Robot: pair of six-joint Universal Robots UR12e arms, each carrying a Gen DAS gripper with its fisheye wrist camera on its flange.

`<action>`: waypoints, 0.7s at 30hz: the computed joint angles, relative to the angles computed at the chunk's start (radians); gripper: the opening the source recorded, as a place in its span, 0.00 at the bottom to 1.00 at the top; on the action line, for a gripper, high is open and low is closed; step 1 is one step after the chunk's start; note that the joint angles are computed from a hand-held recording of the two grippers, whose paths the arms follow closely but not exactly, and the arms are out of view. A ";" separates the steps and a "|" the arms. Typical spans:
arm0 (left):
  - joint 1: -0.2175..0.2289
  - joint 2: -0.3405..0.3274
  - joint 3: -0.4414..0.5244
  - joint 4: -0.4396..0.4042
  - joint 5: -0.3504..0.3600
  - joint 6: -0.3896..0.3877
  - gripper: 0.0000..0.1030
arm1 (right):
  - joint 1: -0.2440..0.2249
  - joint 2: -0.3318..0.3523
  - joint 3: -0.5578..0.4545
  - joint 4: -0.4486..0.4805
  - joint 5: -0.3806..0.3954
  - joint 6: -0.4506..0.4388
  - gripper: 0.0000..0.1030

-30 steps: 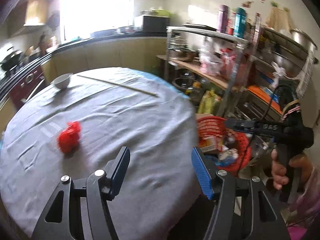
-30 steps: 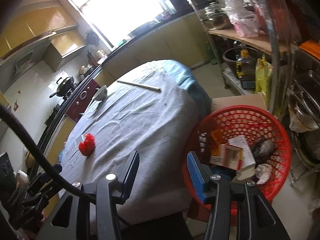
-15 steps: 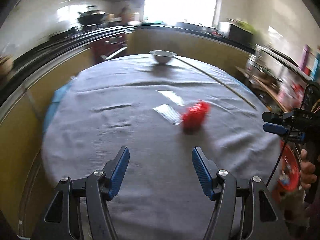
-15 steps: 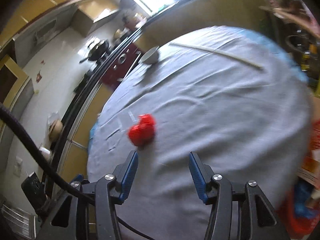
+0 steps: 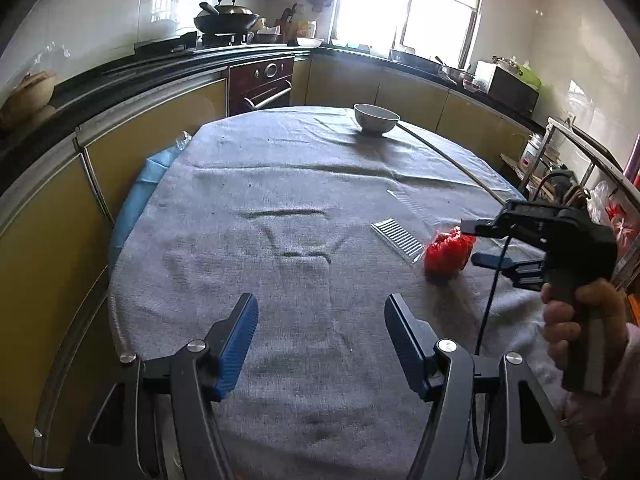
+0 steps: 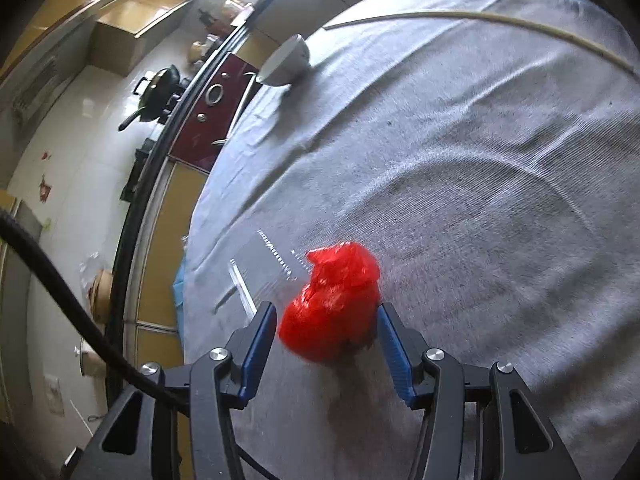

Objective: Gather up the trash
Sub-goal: 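Grasp the red plastic bag with the right gripper while the left grasps the clear plastic tray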

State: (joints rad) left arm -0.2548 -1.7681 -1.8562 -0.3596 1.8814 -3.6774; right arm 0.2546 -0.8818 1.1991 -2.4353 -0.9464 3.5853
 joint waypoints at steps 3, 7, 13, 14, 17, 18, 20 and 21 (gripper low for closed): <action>0.012 -0.005 0.012 0.001 -0.018 0.002 0.65 | 0.011 0.022 -0.033 0.027 -0.026 -0.009 0.54; 0.037 -0.025 0.048 0.020 -0.074 0.011 0.69 | 0.022 0.038 -0.054 0.045 -0.043 -0.027 0.47; 0.079 -0.096 0.150 -0.012 -0.225 -0.040 0.71 | 0.020 0.016 -0.017 -0.001 -0.066 -0.074 0.46; 0.083 -0.110 0.168 -0.024 -0.242 -0.060 0.71 | 0.018 0.009 -0.006 -0.014 -0.072 -0.082 0.46; 0.087 -0.159 0.239 -0.091 -0.271 -0.154 0.71 | 0.009 -0.019 0.035 -0.049 -0.081 -0.107 0.46; 0.087 -0.169 0.254 -0.102 -0.272 -0.175 0.71 | 0.006 -0.028 0.047 -0.060 -0.088 -0.117 0.46; 0.081 -0.196 0.293 -0.134 -0.263 -0.219 0.71 | -0.001 -0.048 0.077 -0.085 -0.107 -0.140 0.46; 0.076 -0.213 0.318 -0.151 -0.256 -0.227 0.71 | -0.006 -0.057 0.092 -0.096 -0.110 -0.147 0.46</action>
